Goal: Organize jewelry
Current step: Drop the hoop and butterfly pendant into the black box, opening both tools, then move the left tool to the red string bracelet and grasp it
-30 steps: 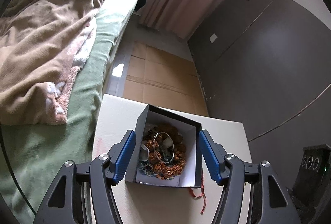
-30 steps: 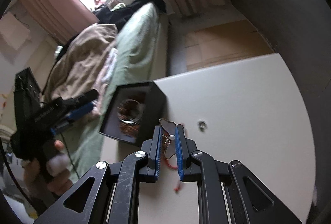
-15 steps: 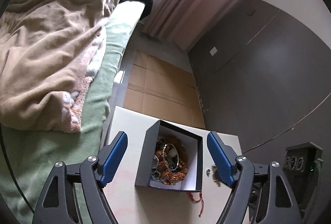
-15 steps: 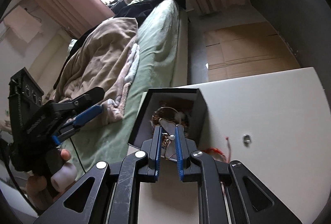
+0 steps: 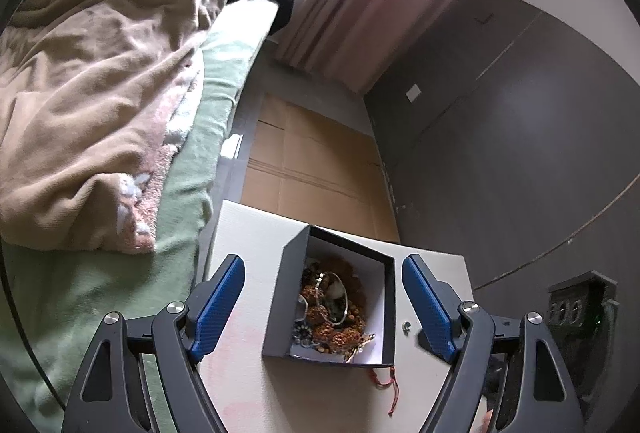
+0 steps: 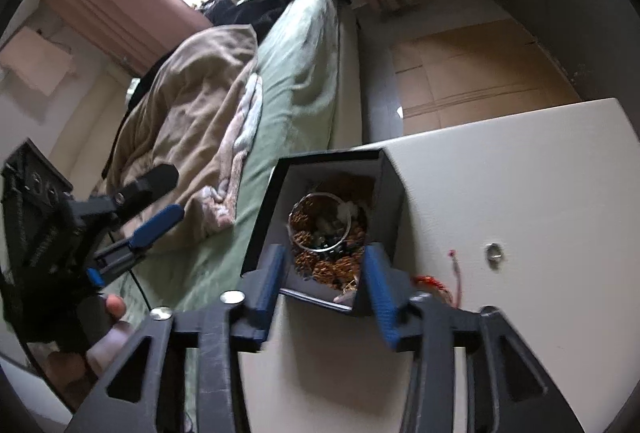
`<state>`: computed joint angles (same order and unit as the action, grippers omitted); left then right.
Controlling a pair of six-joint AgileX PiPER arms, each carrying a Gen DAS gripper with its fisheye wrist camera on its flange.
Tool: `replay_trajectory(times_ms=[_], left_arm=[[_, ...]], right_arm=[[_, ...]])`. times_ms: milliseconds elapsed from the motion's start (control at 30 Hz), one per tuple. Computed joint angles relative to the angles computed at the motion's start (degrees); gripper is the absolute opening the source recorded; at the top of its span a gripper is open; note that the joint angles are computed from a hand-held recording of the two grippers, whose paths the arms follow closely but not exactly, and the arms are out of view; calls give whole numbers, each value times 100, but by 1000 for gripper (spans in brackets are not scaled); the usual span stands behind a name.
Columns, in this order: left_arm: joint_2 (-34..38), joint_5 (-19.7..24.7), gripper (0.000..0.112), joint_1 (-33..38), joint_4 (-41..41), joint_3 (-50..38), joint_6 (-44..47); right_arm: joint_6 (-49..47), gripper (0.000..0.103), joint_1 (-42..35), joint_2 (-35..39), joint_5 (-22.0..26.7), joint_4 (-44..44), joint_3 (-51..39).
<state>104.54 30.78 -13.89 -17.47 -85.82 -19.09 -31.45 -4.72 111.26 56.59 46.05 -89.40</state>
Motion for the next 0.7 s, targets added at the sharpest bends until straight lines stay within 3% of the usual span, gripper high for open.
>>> replay_trajectory(times_ms=[467,700], left_arm=[[193,531,81,-909,1155,-378,-633],[442,1014,81,-1396,1822,-618,-1195]], right_arm=[[382,47,-940,-231,269,-375,107],[336,47,-1229,-404,316,-561,298]])
